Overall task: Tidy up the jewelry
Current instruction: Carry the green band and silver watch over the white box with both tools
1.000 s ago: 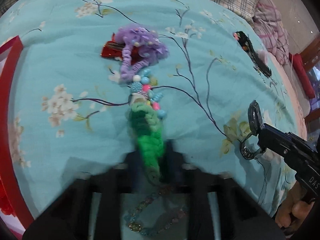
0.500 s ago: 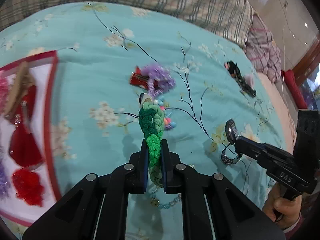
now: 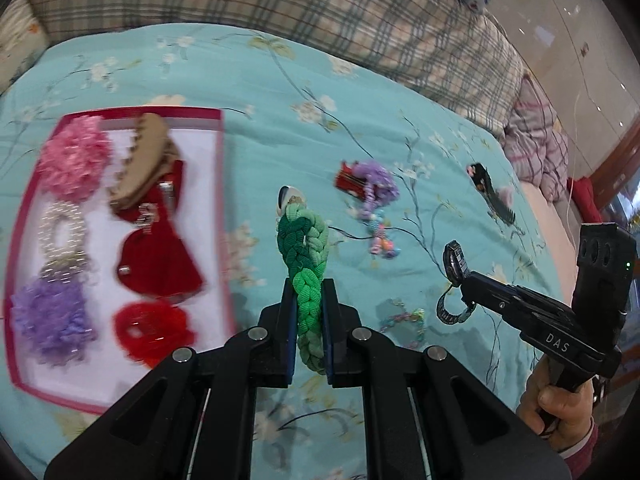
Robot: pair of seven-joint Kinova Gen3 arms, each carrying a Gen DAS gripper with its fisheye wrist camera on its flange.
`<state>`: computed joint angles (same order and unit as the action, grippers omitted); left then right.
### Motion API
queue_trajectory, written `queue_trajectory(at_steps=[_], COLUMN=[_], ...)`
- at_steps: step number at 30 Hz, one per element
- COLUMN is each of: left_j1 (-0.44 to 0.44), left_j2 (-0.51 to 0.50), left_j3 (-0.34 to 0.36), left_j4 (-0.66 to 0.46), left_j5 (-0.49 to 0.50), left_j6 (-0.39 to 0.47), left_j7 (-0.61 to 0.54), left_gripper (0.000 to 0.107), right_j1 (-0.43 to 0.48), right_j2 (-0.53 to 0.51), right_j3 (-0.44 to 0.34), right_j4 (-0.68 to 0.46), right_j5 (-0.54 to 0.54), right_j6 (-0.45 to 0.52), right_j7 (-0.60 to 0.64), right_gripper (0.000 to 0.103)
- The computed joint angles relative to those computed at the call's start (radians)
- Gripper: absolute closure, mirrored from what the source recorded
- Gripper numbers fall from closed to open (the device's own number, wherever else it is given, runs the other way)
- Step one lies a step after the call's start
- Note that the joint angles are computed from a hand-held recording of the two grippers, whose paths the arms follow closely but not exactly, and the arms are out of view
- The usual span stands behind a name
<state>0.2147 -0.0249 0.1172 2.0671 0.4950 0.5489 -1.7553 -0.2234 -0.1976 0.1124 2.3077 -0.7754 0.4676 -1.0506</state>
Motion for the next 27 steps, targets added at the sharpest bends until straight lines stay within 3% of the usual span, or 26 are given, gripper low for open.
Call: queue_trajectory(at_steps=[15, 27], left_j1=[-0.123, -0.210], left_j2=[-0.125, -0.159], left_j3=[-0.156, -0.247], left_j4=[0.103, 0.133], left_j5=[0.069, 0.117], left_j6=[0.047, 0.091], left_j7=[-0.157, -0.284], left_gripper=[0.099, 0.099], right_j1=[-0.133, -0.138], right_j2=[0.126, 0.246], right_j3=[-0.163, -0.288], right_j4=[-0.131, -0.230], right_j5=[-0.041, -0.056], right_j6=[-0.075, -0.093], right_j7=[-0.072, -0.085], right_gripper=[0.088, 0.088])
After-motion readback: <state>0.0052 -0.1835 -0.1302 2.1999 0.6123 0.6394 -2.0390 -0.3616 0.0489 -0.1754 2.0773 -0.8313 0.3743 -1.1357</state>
